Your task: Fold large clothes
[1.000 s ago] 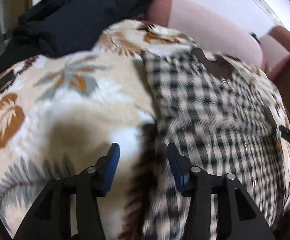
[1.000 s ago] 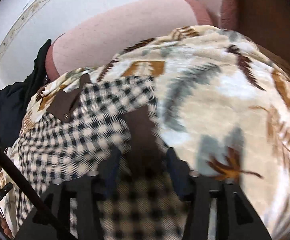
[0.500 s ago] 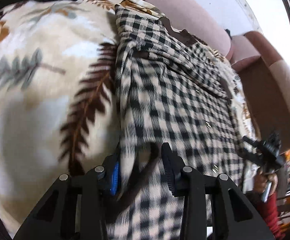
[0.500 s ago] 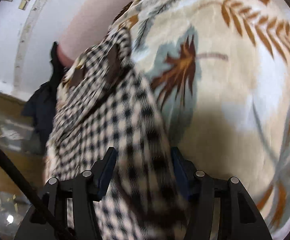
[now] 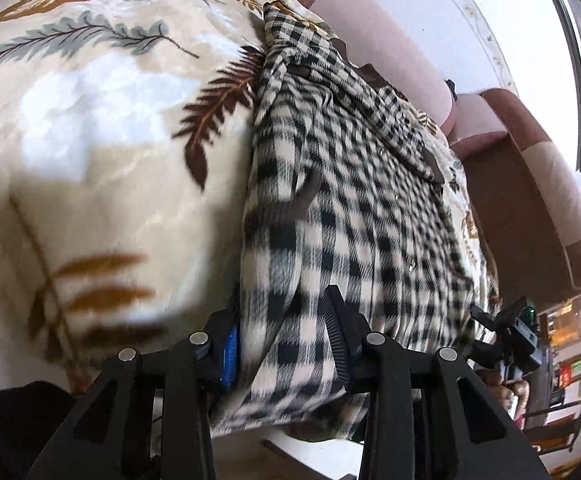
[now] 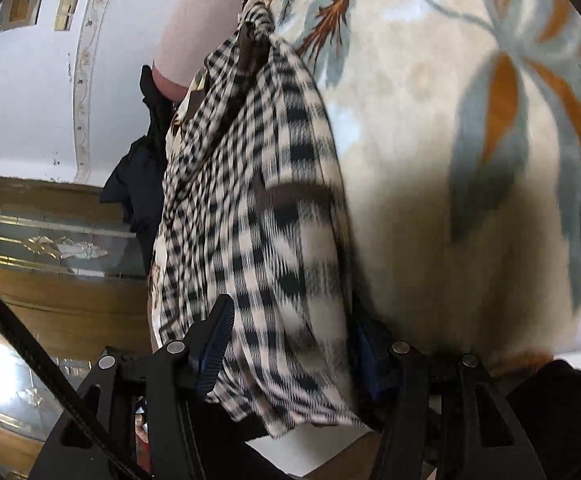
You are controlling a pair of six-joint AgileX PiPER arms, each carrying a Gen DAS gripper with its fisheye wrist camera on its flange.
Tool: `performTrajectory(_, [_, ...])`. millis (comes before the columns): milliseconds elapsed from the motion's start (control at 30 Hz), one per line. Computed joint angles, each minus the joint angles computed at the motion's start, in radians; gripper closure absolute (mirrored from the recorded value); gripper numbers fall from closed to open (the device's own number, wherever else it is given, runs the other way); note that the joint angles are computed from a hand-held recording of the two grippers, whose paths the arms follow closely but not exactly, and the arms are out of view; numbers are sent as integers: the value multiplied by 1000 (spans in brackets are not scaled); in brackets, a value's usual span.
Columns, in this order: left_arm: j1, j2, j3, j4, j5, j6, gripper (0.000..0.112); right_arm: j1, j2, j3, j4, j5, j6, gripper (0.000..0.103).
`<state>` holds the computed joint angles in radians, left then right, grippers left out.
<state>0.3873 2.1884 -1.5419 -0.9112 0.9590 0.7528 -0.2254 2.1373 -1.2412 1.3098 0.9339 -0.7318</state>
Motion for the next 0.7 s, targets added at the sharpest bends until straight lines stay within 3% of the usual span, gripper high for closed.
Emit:
performTrajectory(167, [8,-40,91,-16,-36,49,77,32,-68,127,37,-41,-78,43])
performTrajectory(333, [5,-83,178,-31,-96,107,76,60,-93,180,21,-77,-105,55])
performTrajectory(433, [-13,-108,220,-42,-137,141,65,61,-91,181,22,-90,-113,55])
performTrajectory(500, [-39,-135,247,-4,-181,135,65,69,-102,186,11,-114,-106,59])
performTrajectory(567, [-76,-171,272,86,-248,98,83,92,-129,198,-31,-178,-71,78])
performTrajectory(600, [-85,-180,275,120,-267,74,103,101,-131,195,-38,-194,-60,83])
performTrajectory(700, [-44,-197,271,69,-207,104,104,96,-165,227,2,-204,-106,93])
